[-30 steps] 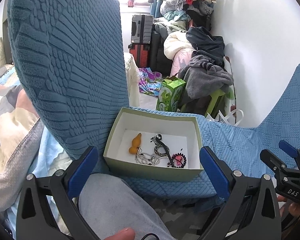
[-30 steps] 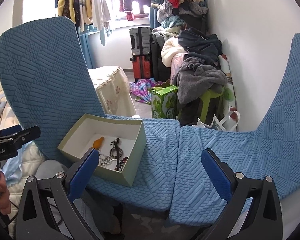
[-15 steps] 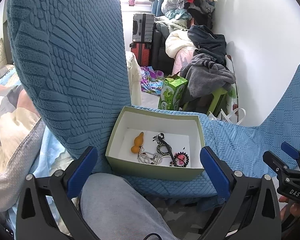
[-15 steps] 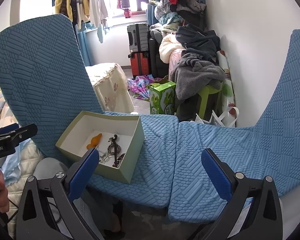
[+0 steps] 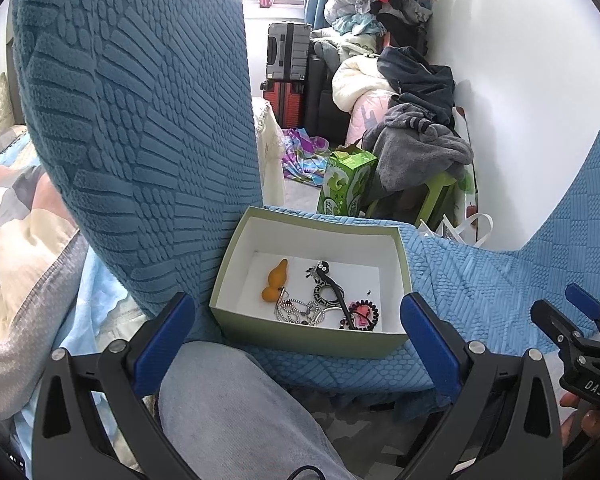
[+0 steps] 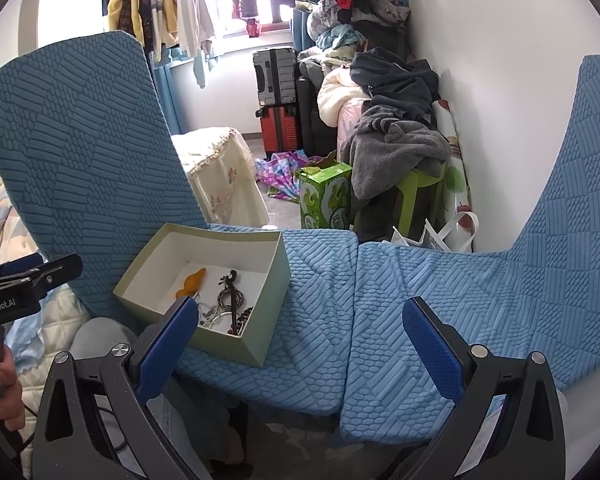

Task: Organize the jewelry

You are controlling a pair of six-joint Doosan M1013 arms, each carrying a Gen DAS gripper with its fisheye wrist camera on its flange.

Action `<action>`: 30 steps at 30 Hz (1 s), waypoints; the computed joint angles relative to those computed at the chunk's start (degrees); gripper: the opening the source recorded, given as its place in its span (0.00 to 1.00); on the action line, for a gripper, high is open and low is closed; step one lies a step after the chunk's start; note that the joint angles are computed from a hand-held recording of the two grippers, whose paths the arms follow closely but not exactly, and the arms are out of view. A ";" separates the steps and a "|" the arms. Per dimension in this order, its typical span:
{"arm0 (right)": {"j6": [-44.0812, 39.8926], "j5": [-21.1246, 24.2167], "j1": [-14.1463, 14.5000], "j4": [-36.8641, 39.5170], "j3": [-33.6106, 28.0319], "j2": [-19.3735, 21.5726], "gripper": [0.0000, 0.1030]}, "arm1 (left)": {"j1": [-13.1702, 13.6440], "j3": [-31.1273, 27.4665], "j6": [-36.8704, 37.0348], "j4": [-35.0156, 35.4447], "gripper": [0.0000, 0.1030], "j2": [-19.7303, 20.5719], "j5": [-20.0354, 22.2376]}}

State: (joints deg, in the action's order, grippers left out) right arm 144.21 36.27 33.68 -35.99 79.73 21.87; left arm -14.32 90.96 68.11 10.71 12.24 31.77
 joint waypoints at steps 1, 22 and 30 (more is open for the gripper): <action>0.32 0.01 0.04 -0.21 0.04 -0.01 0.99 | -0.01 0.00 -0.02 0.04 0.99 -0.02 0.05; 1.44 0.55 0.09 -0.48 -0.01 -0.21 0.99 | -0.04 -0.03 -0.09 0.07 0.99 0.10 0.24; 1.08 0.82 0.14 -0.32 -0.35 0.03 0.99 | 0.04 0.26 -0.59 0.29 0.99 -0.10 -0.01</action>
